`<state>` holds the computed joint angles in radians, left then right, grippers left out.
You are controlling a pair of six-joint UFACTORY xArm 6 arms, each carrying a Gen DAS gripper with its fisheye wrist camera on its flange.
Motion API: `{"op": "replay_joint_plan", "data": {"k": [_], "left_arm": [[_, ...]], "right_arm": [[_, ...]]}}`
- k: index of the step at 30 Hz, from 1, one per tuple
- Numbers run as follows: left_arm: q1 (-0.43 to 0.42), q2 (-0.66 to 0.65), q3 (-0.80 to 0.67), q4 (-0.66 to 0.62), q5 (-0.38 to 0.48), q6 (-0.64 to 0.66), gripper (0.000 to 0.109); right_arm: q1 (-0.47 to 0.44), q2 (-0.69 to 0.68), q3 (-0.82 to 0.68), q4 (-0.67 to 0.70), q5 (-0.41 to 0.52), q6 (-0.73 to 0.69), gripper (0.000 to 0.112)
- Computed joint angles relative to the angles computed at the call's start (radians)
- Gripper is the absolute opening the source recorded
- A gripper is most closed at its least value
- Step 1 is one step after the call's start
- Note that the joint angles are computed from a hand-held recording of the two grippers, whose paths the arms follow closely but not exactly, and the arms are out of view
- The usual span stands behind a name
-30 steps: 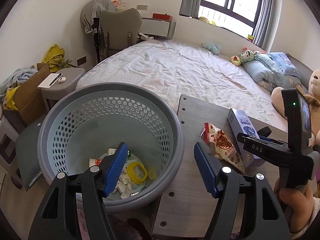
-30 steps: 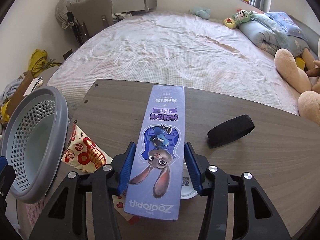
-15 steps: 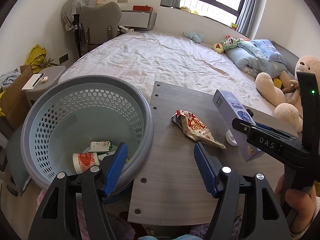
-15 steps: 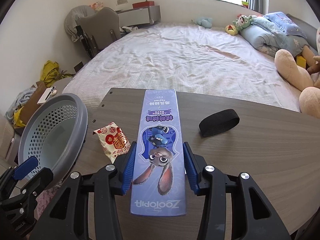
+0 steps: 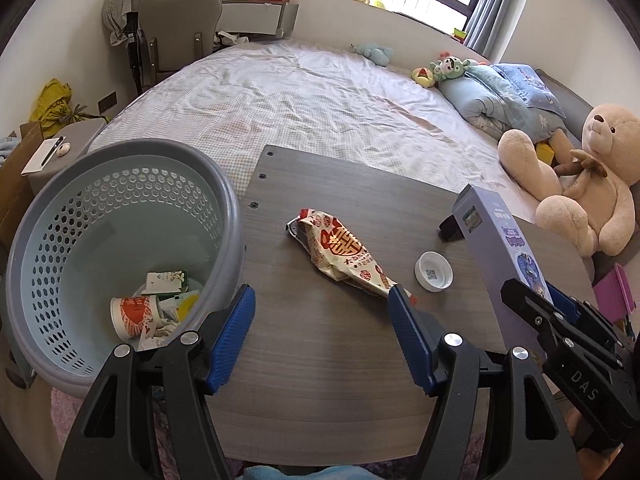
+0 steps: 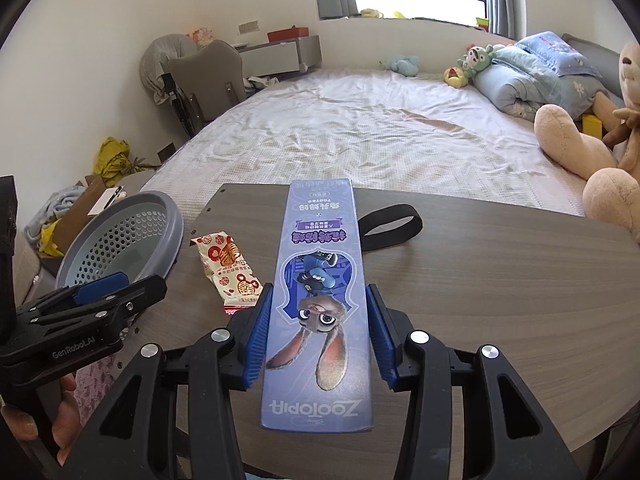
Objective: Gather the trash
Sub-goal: 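Grasp the red-and-white snack bag with the left gripper while the right gripper holds the box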
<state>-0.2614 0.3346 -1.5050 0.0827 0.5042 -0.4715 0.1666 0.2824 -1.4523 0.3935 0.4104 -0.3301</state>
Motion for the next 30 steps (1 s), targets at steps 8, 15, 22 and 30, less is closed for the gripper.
{"op": "replay_joint_plan", "data": {"k": [8,15,22,30], "left_arm": [[-0.025,0.127,-0.179,-0.005,0.106,-0.052,0.066],[-0.033,0.258,-0.355,0.021,0.204,-0.102,0.066],[-0.035,0.325,-0.443,0.053,0.264,-0.129,0.066],[-0.041,0.408,-0.58,0.077,0.347,-0.12,0.06]], "right_arm": [[-0.034,-0.033,0.055,0.156,-0.015,-0.132,0.044],[-0.064,-0.046,0.074,0.259,-0.016,-0.21,0.044],[-0.082,-0.046,0.077,0.302,-0.004,-0.234,0.044],[-0.09,-0.044,0.075,0.312,-0.005,-0.234,0.044]]}}
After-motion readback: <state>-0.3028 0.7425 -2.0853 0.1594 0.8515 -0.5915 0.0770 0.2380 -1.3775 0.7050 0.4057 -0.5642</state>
